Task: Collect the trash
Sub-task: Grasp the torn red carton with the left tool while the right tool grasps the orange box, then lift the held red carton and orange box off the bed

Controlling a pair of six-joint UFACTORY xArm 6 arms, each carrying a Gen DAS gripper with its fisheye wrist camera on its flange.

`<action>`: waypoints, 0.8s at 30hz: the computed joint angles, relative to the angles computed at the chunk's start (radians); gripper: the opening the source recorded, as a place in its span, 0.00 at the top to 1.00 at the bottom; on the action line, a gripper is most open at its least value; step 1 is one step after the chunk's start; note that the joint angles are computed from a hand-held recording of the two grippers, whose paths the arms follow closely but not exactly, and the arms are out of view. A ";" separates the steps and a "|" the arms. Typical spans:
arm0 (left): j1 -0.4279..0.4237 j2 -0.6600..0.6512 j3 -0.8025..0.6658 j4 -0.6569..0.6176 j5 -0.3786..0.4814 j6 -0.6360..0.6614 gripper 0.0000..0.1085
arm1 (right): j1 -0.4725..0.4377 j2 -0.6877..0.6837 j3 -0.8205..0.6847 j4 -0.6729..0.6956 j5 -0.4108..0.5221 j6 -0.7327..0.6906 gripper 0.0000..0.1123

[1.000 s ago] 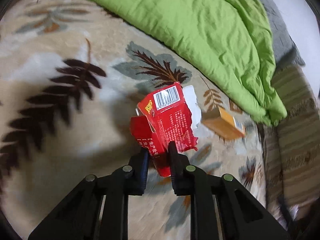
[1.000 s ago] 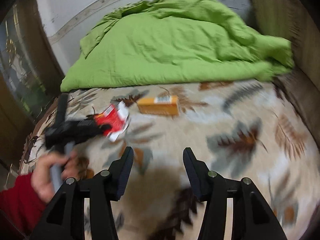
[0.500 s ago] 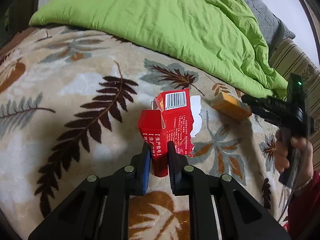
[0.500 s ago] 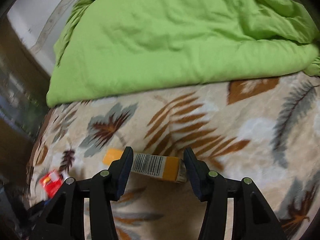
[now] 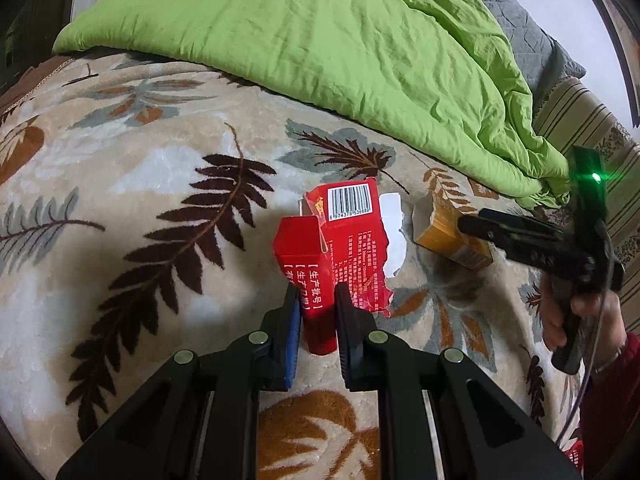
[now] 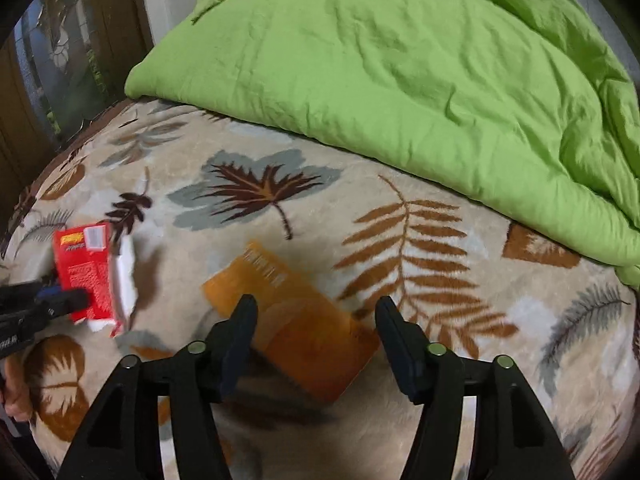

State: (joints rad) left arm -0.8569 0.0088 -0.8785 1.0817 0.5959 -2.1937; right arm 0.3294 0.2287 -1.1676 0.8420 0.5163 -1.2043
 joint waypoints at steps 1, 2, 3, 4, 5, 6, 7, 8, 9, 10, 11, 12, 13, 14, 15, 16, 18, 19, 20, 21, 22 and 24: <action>-0.001 0.000 0.000 -0.002 0.001 0.004 0.85 | -0.005 0.026 -0.032 -0.001 0.026 0.032 0.41; -0.002 -0.001 0.001 -0.003 0.001 0.003 0.85 | -0.014 0.047 -0.059 -0.001 0.061 0.054 0.40; -0.001 -0.002 0.003 0.000 0.002 0.003 0.85 | -0.026 0.067 -0.086 0.000 0.117 0.080 0.40; -0.002 -0.002 0.002 0.000 0.002 0.003 0.85 | -0.040 0.076 -0.102 0.003 0.178 0.100 0.40; -0.003 -0.001 0.000 -0.002 0.003 0.003 0.85 | -0.050 0.072 -0.103 0.017 0.224 0.097 0.40; -0.002 -0.001 0.001 0.000 0.002 0.003 0.85 | -0.060 0.059 -0.094 0.027 0.283 0.083 0.40; 0.002 -0.001 0.003 0.003 -0.002 -0.001 0.85 | -0.061 0.042 -0.075 0.028 0.315 0.070 0.40; -0.002 0.000 0.000 -0.002 0.004 0.002 0.85 | -0.057 0.016 -0.043 0.027 0.328 0.042 0.40; -0.002 0.001 0.000 -0.002 0.006 0.004 0.85 | -0.043 -0.018 0.003 0.026 0.304 0.010 0.40; -0.002 0.004 -0.004 -0.005 0.009 0.010 0.85 | -0.027 -0.040 0.039 0.020 0.260 0.000 0.40; -0.003 0.006 -0.008 -0.009 0.014 0.015 0.85 | -0.005 -0.057 0.072 0.003 0.198 0.015 0.40; -0.006 0.007 -0.009 -0.012 0.021 0.021 0.85 | 0.014 -0.067 0.098 -0.018 0.144 0.046 0.42; -0.010 0.008 -0.012 -0.016 0.029 0.029 0.85 | 0.031 -0.076 0.122 -0.037 0.093 0.079 0.50; -0.013 0.008 -0.014 -0.019 0.037 0.036 0.85 | 0.042 -0.081 0.137 -0.052 0.060 0.100 0.50; -0.017 0.011 -0.019 -0.022 0.046 0.042 0.85 | 0.055 -0.091 0.159 -0.055 0.023 0.111 0.51; -0.021 0.011 -0.022 -0.024 0.055 0.051 0.85 | 0.071 -0.111 0.192 -0.050 -0.033 0.118 0.51; -0.032 0.016 -0.033 -0.034 0.076 0.070 0.85 | 0.085 -0.152 0.248 -0.053 -0.101 0.166 0.52; -0.043 0.019 -0.043 -0.042 0.096 0.086 0.85 | 0.087 -0.184 0.280 -0.026 -0.121 0.182 0.52; -0.051 0.023 -0.051 -0.048 0.108 0.094 0.85 | 0.084 -0.216 0.310 0.002 -0.131 0.190 0.52; -0.065 0.027 -0.061 -0.055 0.125 0.109 0.85 | 0.084 -0.271 0.363 0.036 -0.154 0.201 0.52; -0.073 0.029 -0.067 -0.060 0.130 0.117 0.85 | 0.085 -0.311 0.404 0.040 -0.180 0.226 0.52; -0.099 0.033 -0.082 -0.071 0.150 0.132 0.85 | 0.086 -0.418 0.505 0.042 -0.211 0.285 0.52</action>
